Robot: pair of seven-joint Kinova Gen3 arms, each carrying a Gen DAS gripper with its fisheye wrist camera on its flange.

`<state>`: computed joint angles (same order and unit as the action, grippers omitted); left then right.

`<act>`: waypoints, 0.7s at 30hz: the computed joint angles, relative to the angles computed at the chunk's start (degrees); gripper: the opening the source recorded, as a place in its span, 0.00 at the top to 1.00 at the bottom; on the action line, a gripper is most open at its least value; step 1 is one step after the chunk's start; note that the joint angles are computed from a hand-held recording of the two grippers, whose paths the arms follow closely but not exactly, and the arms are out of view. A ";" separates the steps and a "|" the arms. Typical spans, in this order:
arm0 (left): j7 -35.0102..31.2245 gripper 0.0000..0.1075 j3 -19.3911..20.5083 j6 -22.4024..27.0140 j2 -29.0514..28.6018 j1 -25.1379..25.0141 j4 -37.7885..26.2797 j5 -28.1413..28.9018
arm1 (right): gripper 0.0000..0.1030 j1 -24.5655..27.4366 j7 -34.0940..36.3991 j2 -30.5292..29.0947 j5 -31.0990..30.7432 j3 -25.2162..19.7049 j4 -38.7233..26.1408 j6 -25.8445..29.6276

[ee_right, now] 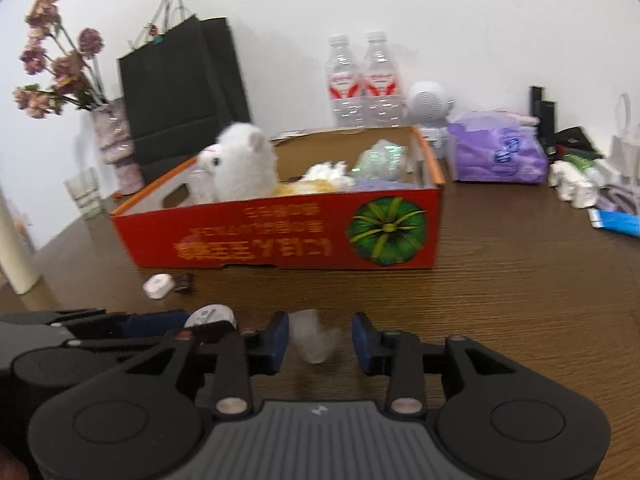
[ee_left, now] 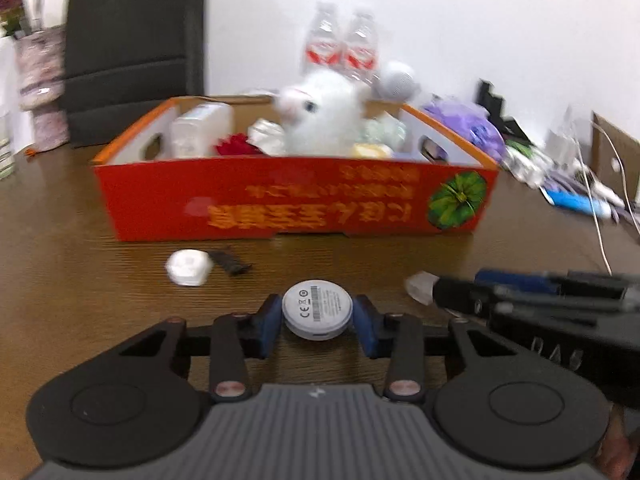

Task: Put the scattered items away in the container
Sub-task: 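Grasp the white round lid with the left tool while the right tool grasps the clear plastic cap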

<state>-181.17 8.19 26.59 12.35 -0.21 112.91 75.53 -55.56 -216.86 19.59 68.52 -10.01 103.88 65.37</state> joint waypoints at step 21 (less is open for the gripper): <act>-7.21 0.63 -14.10 16.70 -17.19 -10.23 14.55 -0.65 | 0.98 -10.94 -1.13 3.85 -0.78 -0.30 -6.84 15.59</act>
<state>-188.38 -5.91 43.29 -4.84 -10.44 127.46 74.89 -66.50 -217.98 23.44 67.74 -10.31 97.03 80.96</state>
